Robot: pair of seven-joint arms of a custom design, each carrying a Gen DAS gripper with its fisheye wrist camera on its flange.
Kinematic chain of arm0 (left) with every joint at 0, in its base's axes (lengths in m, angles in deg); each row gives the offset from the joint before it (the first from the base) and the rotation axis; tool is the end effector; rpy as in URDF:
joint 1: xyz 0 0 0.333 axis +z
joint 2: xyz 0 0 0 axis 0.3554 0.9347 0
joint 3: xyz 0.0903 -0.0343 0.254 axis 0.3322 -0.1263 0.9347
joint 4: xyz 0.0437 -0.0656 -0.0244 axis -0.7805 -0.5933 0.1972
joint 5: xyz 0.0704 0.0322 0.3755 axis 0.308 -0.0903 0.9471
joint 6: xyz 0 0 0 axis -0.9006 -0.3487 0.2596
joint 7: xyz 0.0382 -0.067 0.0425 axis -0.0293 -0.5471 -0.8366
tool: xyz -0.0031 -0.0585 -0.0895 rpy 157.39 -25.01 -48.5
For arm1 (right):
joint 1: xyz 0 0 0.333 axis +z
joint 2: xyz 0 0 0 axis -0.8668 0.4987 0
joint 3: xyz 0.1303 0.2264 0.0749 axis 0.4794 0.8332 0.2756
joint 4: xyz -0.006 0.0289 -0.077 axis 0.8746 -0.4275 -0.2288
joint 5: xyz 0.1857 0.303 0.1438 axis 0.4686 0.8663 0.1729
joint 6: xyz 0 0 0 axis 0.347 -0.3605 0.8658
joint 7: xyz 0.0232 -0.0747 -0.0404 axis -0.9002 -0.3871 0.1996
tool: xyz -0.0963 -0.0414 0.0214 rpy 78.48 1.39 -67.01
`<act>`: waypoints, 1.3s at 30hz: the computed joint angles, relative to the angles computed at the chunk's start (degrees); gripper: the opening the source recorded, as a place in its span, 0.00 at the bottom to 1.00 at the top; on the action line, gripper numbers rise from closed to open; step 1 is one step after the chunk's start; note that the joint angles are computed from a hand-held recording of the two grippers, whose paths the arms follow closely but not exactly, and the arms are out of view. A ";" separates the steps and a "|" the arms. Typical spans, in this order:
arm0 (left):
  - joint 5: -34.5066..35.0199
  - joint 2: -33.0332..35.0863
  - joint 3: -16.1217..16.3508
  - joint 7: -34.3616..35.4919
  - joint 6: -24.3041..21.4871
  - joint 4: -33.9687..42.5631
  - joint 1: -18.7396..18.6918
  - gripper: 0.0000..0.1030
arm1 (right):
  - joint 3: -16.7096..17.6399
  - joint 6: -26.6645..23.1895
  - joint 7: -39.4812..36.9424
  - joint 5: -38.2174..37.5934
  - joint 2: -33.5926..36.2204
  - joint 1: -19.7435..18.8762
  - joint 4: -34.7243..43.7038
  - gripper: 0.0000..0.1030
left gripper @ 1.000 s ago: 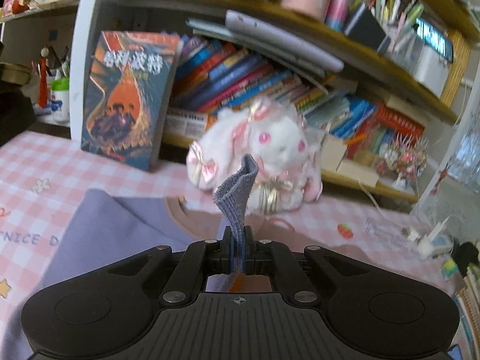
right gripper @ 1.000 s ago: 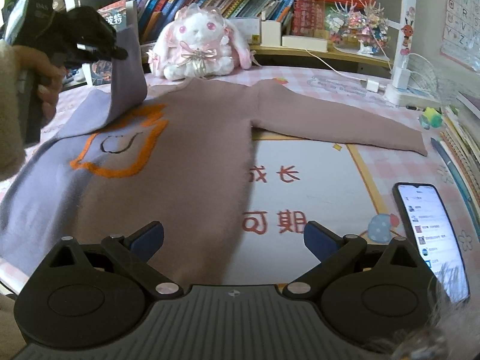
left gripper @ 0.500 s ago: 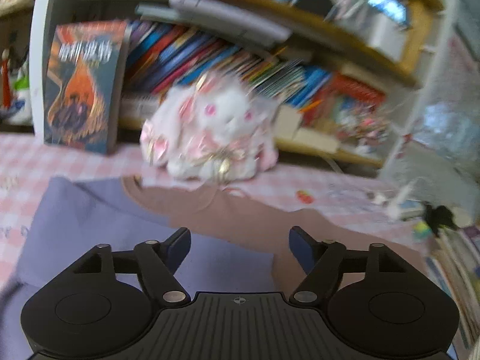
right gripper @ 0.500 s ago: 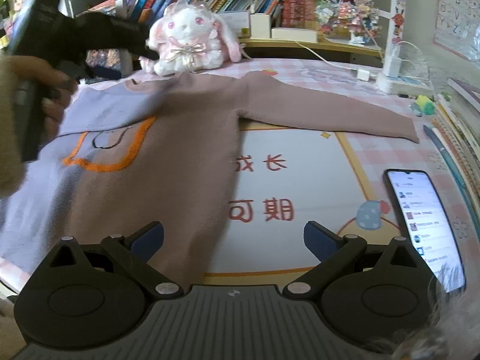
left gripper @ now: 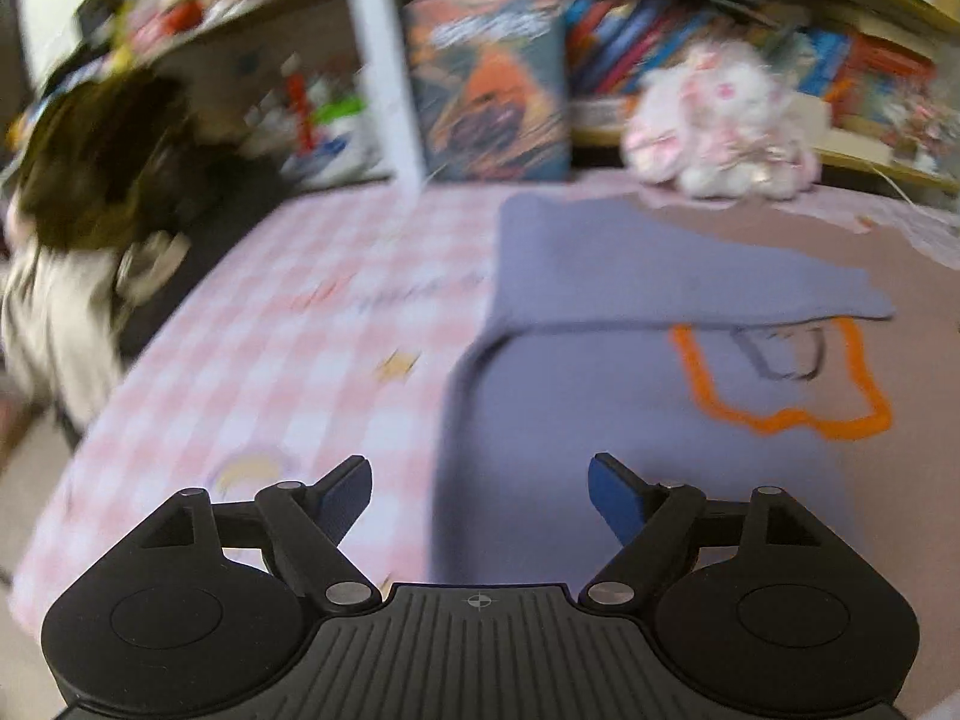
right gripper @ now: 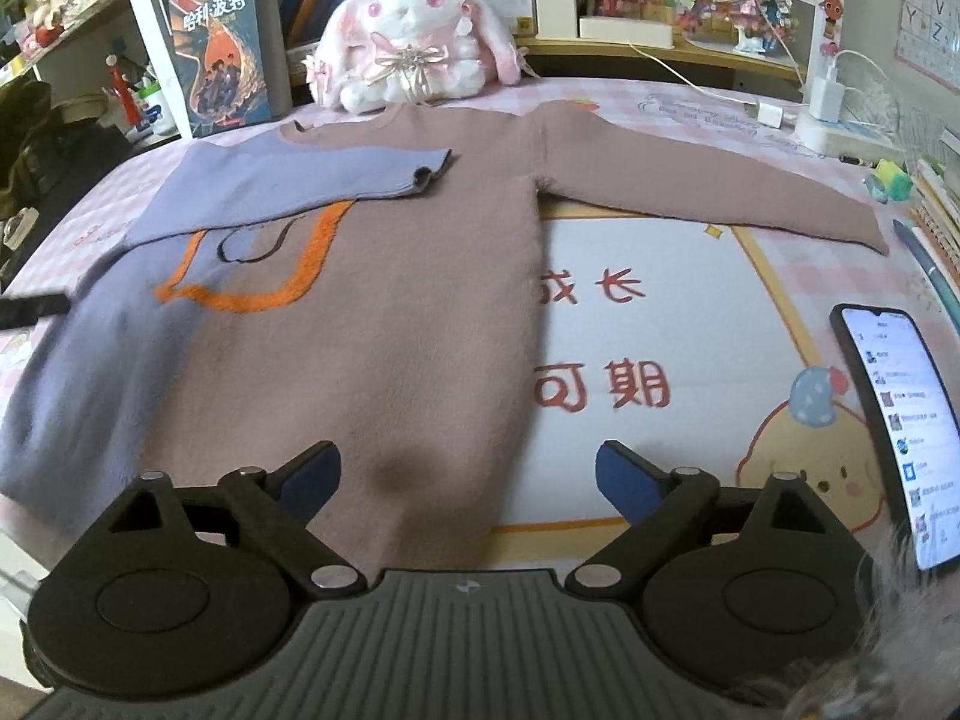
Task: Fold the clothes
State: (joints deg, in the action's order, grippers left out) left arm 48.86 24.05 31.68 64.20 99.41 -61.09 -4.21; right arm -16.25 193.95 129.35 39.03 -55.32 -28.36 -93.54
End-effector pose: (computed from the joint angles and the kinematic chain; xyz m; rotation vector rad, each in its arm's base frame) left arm 0.6889 -0.3403 0.4295 -1.6202 1.8513 -0.6607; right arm 0.5702 0.3379 0.4098 -1.6319 1.9347 -0.5794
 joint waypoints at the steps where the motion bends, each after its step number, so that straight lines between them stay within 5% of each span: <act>1: -0.51 -0.43 -0.08 -0.61 -0.42 -0.75 0.28 0.79 | 0.01 -0.53 0.42 -0.01 0.00 0.25 0.15 0.83; 9: -8.12 -3.34 -5.10 4.63 3.32 -7.56 6.05 0.74 | 0.57 -6.33 3.65 1.44 1.72 1.50 3.53 0.66; 11: -9.16 -4.28 -4.98 4.52 4.90 -9.34 6.33 0.51 | 0.43 -7.44 4.44 0.90 2.05 1.97 4.24 0.52; 13: -11.60 -4.18 -6.29 6.33 6.13 -9.53 7.65 0.17 | 0.46 -7.87 4.80 0.59 2.32 2.16 4.75 0.40; 15: -14.17 -4.06 -7.42 8.07 7.06 -9.60 8.81 0.04 | 0.44 -8.16 5.49 0.33 2.49 2.42 5.07 0.32; 18: -15.85 -5.28 -7.55 9.27 9.48 -12.21 9.69 0.04 | 0.47 -8.45 6.19 0.22 3.06 2.60 6.00 0.14; 39: -20.62 -4.89 -7.82 15.16 10.15 -11.86 13.92 0.05 | -1.86 -11.43 0.83 4.76 12.66 6.97 19.88 0.13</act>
State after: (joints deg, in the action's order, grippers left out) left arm 28.23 19.17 23.87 79.37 109.56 -72.95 9.71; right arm -18.10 182.52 130.18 43.79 -42.66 -21.39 -73.66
